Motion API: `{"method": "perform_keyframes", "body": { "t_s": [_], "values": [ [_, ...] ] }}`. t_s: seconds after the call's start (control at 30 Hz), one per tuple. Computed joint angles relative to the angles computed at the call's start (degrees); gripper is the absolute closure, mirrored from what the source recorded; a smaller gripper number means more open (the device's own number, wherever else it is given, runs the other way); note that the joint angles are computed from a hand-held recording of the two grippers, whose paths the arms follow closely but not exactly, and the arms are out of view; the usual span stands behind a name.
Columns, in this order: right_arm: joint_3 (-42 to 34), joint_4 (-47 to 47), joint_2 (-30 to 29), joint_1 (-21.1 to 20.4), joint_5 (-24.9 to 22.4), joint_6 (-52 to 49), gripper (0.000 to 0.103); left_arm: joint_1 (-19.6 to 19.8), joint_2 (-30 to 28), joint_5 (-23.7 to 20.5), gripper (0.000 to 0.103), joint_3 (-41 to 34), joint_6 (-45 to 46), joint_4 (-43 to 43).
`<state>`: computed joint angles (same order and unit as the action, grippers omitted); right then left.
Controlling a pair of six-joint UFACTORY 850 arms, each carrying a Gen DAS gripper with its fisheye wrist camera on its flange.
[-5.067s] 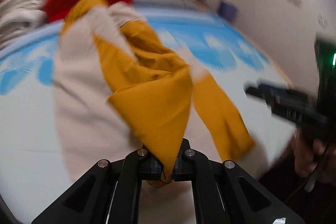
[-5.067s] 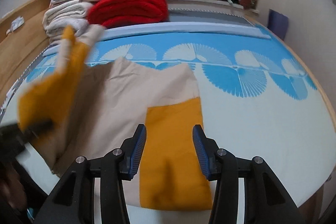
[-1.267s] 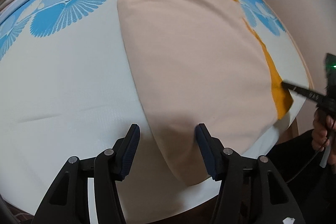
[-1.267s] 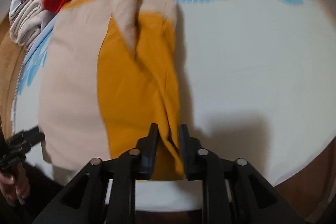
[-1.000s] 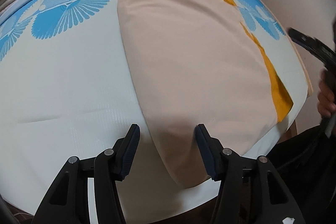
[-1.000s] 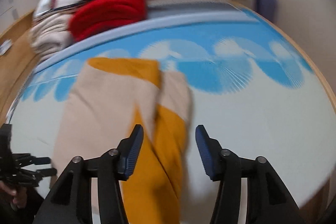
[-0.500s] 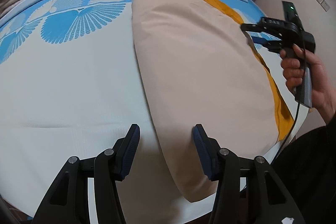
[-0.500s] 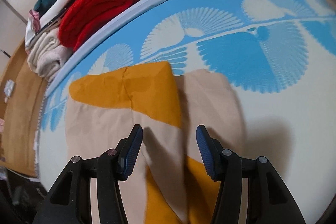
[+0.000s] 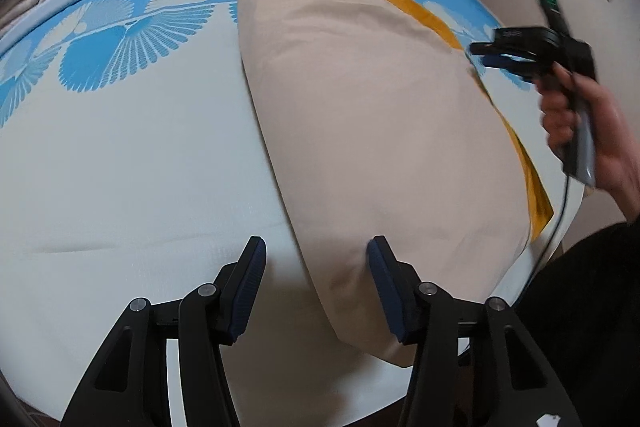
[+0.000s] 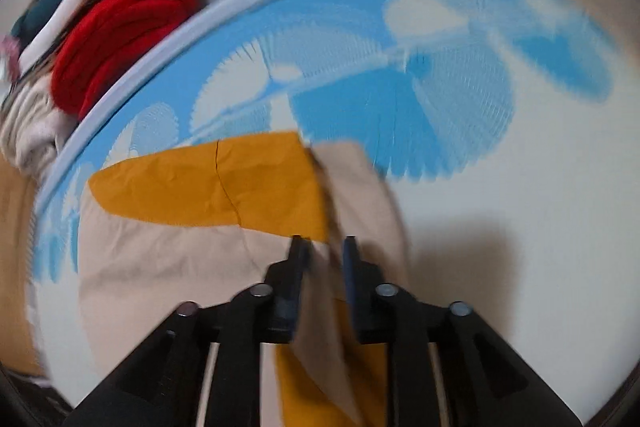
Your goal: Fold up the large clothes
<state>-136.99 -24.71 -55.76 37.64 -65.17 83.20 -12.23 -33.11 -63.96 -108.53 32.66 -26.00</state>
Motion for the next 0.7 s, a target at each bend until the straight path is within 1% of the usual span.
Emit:
{"method": "perform_keyframes", "body": {
  "t_s": [0.03,0.07,0.1,0.17,0.2,0.27,0.3,0.33,0.37,0.4,0.43,0.47,0.5,0.63,0.67,0.7],
  "values": [
    [-0.3,-1.9,0.4,0.8,-0.8,-0.4,0.067,0.1,0.1,0.0,0.054,0.1,0.1,-0.4],
    [0.5,-3.2,1.4,1.3,-0.2,-0.7,0.064,0.1,0.3,0.0,0.054,0.2,0.5,-0.8],
    [2.4,-3.9,3.0,1.9,1.6,-1.3,0.064,0.1,0.6,0.1,0.054,0.4,1.0,-1.2],
    [7.3,-2.2,6.5,2.5,6.7,-5.3,0.064,-0.2,0.9,0.2,0.054,0.6,1.8,-1.4],
    [9.1,-0.2,7.6,2.8,8.7,-8.3,0.064,-0.3,1.1,0.2,0.054,1.0,2.2,-1.2],
    [12.6,5.0,9.4,3.3,10.9,-14.4,0.063,-0.7,1.3,0.3,0.055,1.4,2.4,-0.6],
    [13.7,9.8,9.5,3.3,10.7,-18.9,0.063,-0.9,1.5,0.6,0.055,1.7,2.4,0.0],
    [13.9,13.7,9.1,3.5,8.1,-22.3,0.063,-1.0,1.6,0.8,0.055,1.9,2.3,0.3],
    [12.7,17.2,7.4,3.8,3.2,-25.8,0.063,-1.0,1.6,0.7,0.055,2.0,2.2,0.5],
    [12.1,18.3,6.0,4.4,-1.2,-27.5,0.063,-1.0,1.5,0.5,0.054,2.0,2.1,0.5],
    [12.4,18.0,5.7,4.9,-3.2,-28.2,0.062,-1.0,1.5,0.4,0.054,2.0,1.7,0.5],
    [13.2,17.5,6.3,5.1,-2.7,-27.8,0.061,-1.0,1.4,0.6,0.054,1.8,1.5,0.7],
    [15.3,16.9,7.8,5.1,-0.8,-26.4,0.06,-0.9,1.3,0.6,0.054,1.7,1.3,0.8],
    [23.0,15.5,13.3,4.3,6.7,-17.8,0.047,-0.4,-0.3,-0.5,0.052,-0.4,-0.3,-0.6],
    [23.9,15.9,13.8,4.0,8.0,-16.8,0.043,-0.3,-0.8,-0.9,0.049,-1.2,-0.8,-1.1],
    [25.0,17.2,14.2,3.6,9.9,-16.3,0.042,0.1,-2.0,-1.9,0.046,-2.8,-1.9,-2.0]
  ]
}}
